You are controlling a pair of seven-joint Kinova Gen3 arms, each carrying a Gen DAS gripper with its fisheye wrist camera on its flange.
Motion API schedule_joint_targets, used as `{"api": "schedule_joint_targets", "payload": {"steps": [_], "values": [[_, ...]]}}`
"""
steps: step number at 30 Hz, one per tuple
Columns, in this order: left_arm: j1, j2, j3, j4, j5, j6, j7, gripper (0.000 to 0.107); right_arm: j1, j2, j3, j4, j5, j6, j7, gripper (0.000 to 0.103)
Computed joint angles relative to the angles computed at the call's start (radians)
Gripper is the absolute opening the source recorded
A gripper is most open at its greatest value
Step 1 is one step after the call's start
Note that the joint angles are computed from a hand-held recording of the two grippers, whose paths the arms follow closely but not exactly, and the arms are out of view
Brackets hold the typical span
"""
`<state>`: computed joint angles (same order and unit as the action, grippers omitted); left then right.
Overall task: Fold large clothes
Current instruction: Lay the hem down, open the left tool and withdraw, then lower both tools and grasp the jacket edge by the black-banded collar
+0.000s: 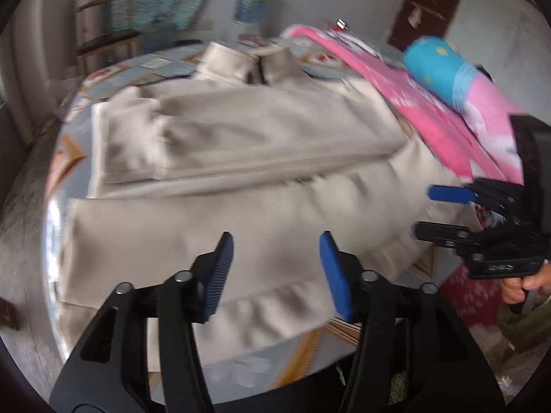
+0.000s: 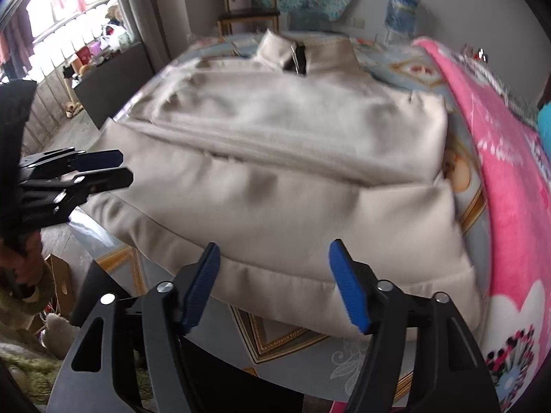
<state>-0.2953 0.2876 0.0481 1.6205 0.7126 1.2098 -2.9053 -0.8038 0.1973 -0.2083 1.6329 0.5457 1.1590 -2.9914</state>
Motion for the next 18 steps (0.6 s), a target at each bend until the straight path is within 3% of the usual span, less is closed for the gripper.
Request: {"api": "schedule_joint_targets", "payload": {"steps": [5, 12, 18], "values": [[0.073, -0.038, 0.0, 0.078, -0.068, -0.124, -0.009, 0.064, 0.013, 0.018, 0.008, -0.005, -0.032, 0.001, 0.018, 0.074], [0.056, -0.009, 0.005, -0.055, -0.08, -0.053, 0.084, 0.066, 0.066, -0.094, 0.011, 0.012, 0.018, -0.05, -0.02, 0.077], [0.086, 0.038, 0.024, -0.221, -0.098, -0.063, 0.209, 0.072, 0.251, -0.136, 0.053, -0.046, -0.077, -0.18, 0.144, 0.077]]}}
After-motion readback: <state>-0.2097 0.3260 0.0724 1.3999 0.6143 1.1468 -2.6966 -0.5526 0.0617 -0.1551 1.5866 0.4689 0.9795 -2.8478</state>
